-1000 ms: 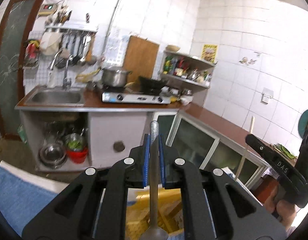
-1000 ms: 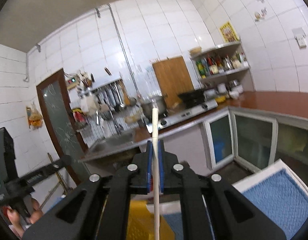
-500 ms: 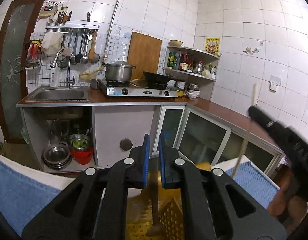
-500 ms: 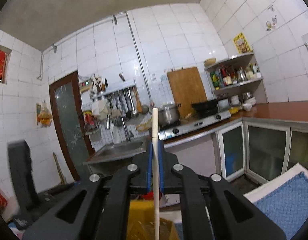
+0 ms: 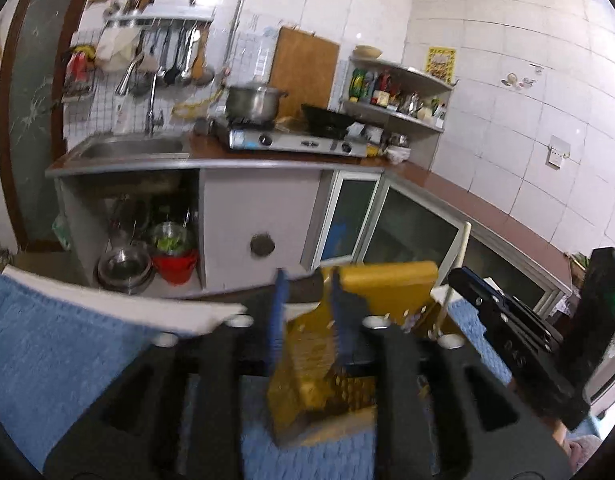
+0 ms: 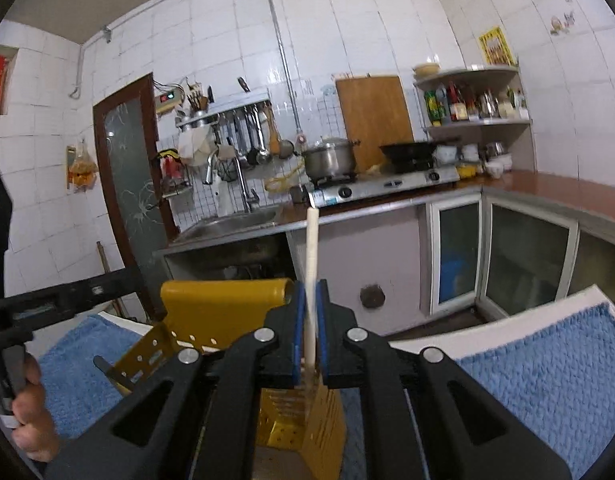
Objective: Organize utensils
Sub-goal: 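Open both tools to drop the spoon and chopstick into the yellow holder, then grasp a wooden chopstick with the left tool while the right tool grasps another chopstick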
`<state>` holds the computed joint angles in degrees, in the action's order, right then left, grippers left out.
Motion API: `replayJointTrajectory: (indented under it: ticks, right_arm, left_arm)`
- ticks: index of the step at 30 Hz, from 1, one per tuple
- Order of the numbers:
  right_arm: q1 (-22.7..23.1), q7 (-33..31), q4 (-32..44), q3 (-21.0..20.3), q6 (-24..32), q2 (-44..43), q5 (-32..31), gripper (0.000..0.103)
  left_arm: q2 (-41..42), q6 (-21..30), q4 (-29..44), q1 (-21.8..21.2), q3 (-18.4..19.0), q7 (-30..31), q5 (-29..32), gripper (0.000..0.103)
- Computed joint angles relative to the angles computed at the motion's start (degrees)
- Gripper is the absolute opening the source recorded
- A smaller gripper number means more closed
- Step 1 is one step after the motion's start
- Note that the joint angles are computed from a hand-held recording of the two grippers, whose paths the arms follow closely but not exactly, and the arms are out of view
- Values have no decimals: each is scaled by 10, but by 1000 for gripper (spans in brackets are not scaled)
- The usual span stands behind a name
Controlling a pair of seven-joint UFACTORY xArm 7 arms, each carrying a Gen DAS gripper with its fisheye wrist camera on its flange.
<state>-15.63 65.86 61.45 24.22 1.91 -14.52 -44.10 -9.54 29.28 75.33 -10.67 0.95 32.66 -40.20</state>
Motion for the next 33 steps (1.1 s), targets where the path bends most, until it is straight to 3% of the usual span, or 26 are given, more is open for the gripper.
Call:
replayJointTrajectory:
  ticks: [2, 3, 4, 5, 7, 10, 13, 16, 19, 33]
  right_arm:
    - [71, -64, -9, -57, 22, -5, 69, 7]
    - [86, -82, -13, -68, 29, -11, 87, 7]
    - [100, -101, -18, -78, 40, -21, 105, 12]
    - [108, -113, -22, -82, 51, -32, 118, 30]
    - [114, -129, -36, -83, 66, -59, 139, 48]
    - [140, -161, -56, -90, 138, -108, 186, 48]
    - [163, -182, -69, -93, 208, -143, 231, 49]
    - [174, -181, -94, -75, 286, -189, 251, 62]
    - [196, -175, -116, -72, 348, -218, 285, 63]
    - [264, -140, -180, -47, 488, -285, 342, 63]
  left_arm:
    - [-19, -3, -19, 11, -1, -23, 29, 53]
    - [-32, 2, -30, 18, 1, -37, 49, 65]
    - [-41, 6, -38, 22, 5, -45, 59, 69]
    - [-52, 11, -47, 26, 10, -55, 70, 76]
    - [-68, 31, -58, 31, 21, -67, 85, 88]
    - [-98, 50, -87, 46, 29, -93, 120, 98]
    - [-125, 87, -109, 56, 37, -112, 153, 98]
    - [-159, 121, -142, 67, 44, -133, 178, 98]
    - [-191, 145, -178, 76, 46, -143, 203, 98]
    - [-289, 246, -289, 99, 35, -175, 297, 94]
